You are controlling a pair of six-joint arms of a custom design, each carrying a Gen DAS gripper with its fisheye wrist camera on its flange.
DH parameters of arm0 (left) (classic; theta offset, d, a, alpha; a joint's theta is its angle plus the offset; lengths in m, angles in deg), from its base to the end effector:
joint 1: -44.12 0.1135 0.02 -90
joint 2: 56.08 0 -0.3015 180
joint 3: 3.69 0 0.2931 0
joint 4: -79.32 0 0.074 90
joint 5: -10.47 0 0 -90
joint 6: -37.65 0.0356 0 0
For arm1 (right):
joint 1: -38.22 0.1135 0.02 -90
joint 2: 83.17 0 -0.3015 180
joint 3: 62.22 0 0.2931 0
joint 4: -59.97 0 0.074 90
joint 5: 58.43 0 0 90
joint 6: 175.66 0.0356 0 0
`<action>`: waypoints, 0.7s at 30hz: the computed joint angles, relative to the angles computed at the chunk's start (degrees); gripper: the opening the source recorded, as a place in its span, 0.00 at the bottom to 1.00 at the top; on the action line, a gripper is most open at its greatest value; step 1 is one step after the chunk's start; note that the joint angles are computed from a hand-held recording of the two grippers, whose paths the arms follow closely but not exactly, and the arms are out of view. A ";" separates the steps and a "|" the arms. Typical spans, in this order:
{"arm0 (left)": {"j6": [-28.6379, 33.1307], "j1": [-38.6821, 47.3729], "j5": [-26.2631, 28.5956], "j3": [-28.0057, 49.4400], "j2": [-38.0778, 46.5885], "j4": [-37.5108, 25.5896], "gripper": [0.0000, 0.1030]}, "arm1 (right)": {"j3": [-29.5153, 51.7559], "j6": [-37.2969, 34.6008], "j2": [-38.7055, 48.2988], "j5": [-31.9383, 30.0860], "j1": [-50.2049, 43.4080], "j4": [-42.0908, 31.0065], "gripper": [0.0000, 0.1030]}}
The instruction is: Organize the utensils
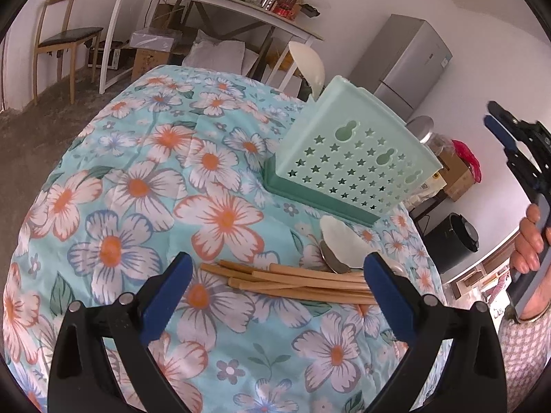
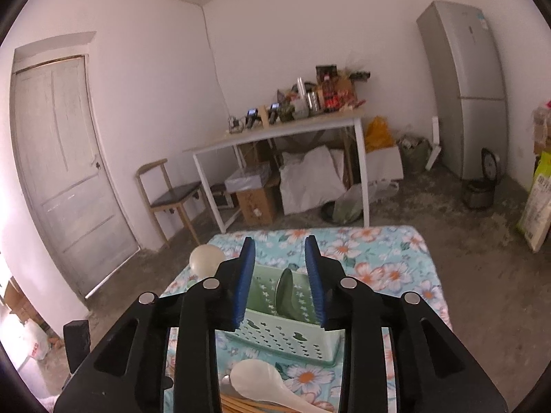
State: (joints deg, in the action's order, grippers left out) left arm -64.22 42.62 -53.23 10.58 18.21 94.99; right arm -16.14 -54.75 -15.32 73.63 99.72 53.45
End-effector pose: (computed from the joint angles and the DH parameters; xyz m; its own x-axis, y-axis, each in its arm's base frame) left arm 0.1601 -0.0200 0.0758 -0.7538 -0.1647 -0.6361 0.1892 0.8727 -0.4502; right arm 0.1483 0.2232 0.2364 -0.3846 0.0909 -0.9186 -0.2021 0.9627 0.1799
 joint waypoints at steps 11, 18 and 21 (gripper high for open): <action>2.15 -6.65 -9.48 -0.07 -2.55 0.12 0.94 | -4.58 22.05 4.62 4.11 12.23 -11.96 0.44; 1.68 -9.04 -9.17 2.48 -1.84 -0.38 0.94 | -5.29 32.61 17.74 -4.31 13.58 -9.38 0.44; 0.97 -8.36 -5.26 4.01 0.62 0.52 0.86 | -6.59 32.40 18.80 -5.99 12.80 -6.02 0.44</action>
State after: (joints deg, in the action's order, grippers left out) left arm -63.26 34.25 -58.49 14.59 18.82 95.51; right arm -22.74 -22.35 3.47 67.64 112.52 47.43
